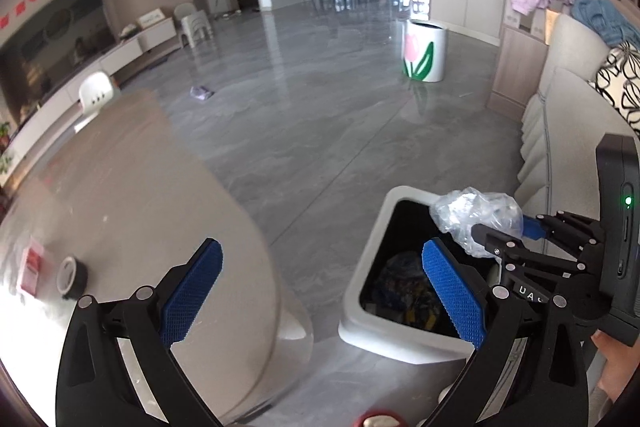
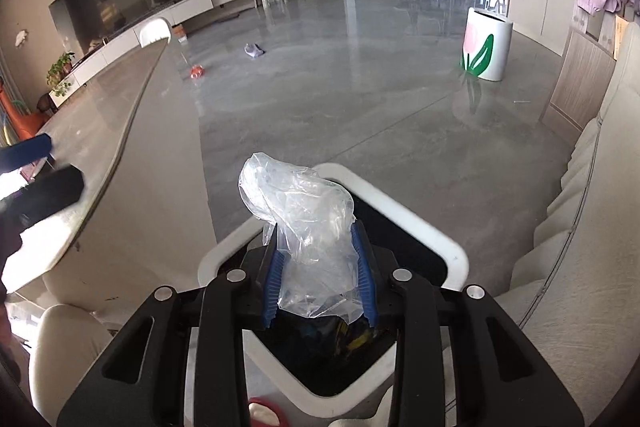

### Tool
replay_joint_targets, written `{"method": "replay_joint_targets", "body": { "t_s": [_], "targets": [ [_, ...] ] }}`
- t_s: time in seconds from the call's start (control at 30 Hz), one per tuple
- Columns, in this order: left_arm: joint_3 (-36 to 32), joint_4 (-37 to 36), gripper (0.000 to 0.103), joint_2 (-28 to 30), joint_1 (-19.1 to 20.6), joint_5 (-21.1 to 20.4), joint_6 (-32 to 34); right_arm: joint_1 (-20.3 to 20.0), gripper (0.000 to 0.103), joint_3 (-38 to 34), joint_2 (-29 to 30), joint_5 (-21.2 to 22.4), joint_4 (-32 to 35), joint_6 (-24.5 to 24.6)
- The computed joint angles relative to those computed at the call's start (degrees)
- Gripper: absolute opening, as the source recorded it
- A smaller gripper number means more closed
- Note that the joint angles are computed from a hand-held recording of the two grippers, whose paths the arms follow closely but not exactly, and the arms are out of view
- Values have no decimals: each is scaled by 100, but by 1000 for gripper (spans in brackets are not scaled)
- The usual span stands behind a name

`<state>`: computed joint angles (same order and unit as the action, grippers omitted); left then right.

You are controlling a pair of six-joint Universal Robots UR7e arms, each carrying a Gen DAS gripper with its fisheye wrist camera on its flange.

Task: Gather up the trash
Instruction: 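Carry the sock and white bag over the bin and open both tools, then return both tools from the bin to the coffee table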

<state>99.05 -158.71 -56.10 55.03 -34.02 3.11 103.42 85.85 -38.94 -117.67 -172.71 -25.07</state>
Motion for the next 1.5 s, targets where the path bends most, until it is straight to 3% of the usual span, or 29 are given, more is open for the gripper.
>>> {"method": "replay_joint_targets", "body": {
  "t_s": [0.07, 0.1, 0.13, 0.4, 0.7, 1.27, 1.5],
  "targets": [
    [17, -20, 98, -33, 30, -12, -84, 13, 69, -50, 6, 21, 156, -78],
    [20, -14, 98, -50, 48, -27, -146, 34, 93, -30, 7, 1, 44, -236],
    [25, -2, 98, -68, 60, -46, -196, 75, 99, -27, 25, -77, -25, -381],
    [201, -289, 98, -225, 83, -138, -92, 253, 99, -35, 46, -299, -306, -831],
    [405, -591, 98, -555, 66, 62, -15, 553, 99, -240, 96, 17, -313, -1010],
    [1004, -1157, 98, -1932, 185, 1128, 65, 1369, 99, -1360, 1008, 962, 339, -1361],
    [1120, -1465, 98, -2351, 258, 1189, 428, 1601, 99, -1716, 1314, 1175, 627, -1274]
  ]
}}
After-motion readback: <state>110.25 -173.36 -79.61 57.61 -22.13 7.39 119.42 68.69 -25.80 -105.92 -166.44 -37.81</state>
